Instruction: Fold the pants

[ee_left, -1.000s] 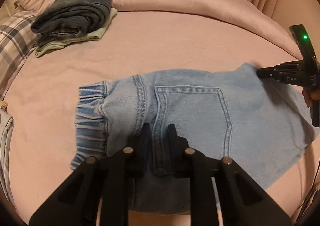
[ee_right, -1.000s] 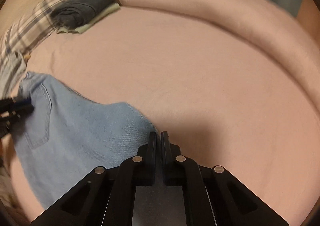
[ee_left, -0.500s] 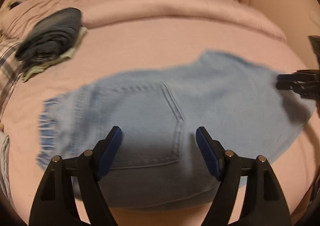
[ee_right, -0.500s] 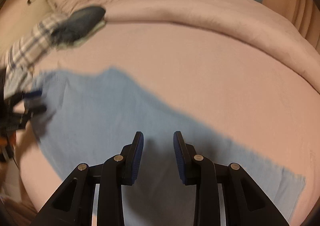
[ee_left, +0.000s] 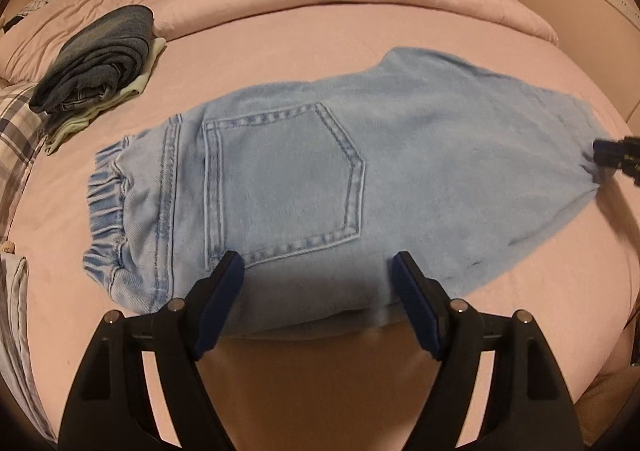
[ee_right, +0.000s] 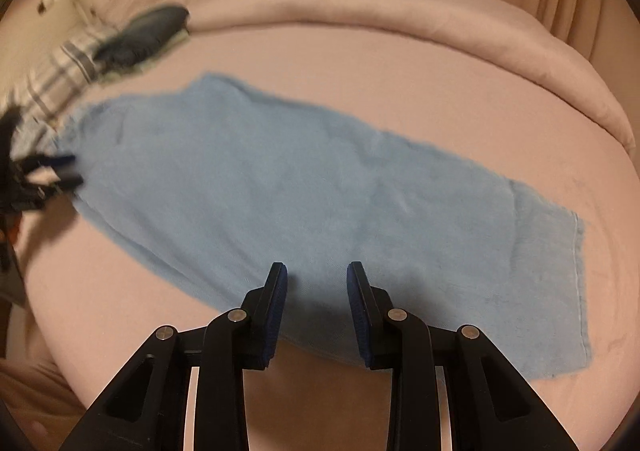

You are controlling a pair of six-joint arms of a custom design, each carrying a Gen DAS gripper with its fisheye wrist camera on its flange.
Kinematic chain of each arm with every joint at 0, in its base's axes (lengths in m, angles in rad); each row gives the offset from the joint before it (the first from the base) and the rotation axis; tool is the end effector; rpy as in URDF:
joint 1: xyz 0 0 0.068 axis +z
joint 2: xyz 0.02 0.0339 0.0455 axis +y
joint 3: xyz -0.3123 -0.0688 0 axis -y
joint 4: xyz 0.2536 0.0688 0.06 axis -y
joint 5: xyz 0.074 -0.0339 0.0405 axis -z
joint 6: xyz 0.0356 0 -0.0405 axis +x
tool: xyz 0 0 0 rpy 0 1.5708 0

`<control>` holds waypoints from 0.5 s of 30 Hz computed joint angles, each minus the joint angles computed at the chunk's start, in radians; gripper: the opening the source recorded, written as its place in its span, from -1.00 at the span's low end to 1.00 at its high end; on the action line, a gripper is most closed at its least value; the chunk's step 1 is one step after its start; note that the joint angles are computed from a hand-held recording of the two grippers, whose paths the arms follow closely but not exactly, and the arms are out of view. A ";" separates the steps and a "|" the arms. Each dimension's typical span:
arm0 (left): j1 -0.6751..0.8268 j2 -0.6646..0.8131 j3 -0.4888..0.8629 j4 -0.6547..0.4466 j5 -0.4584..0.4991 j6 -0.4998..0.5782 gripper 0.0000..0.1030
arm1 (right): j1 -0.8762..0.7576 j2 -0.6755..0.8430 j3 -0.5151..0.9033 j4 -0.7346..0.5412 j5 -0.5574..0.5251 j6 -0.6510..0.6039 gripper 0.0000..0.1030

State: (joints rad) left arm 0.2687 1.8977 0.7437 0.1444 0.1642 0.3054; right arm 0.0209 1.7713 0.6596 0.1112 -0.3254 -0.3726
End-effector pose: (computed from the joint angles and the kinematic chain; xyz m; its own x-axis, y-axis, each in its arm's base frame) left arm 0.3254 0.0836 0.1093 -0.8320 0.0786 -0.5492 0.0756 0.9967 0.0280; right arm 0.3062 0.0178 0.1281 -0.7138 -0.3599 -0.6008 -0.4855 0.8726 0.0541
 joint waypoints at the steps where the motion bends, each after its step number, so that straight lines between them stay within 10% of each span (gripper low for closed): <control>1: -0.005 -0.001 -0.003 -0.002 -0.005 -0.009 0.49 | 0.021 -0.002 0.000 0.013 -0.021 0.018 -0.40; 11: 0.024 -0.048 -0.031 -0.044 0.009 -0.004 0.49 | 0.347 0.132 0.007 0.123 0.076 0.055 -0.41; 15: 0.022 -0.080 -0.006 -0.090 0.074 -0.028 0.49 | 0.253 0.085 0.036 -0.020 -0.082 0.036 -0.41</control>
State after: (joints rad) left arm 0.2909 1.8177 0.7381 0.0542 0.2385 0.2776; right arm 0.2742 1.8562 0.6957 0.0916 -0.4071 -0.3368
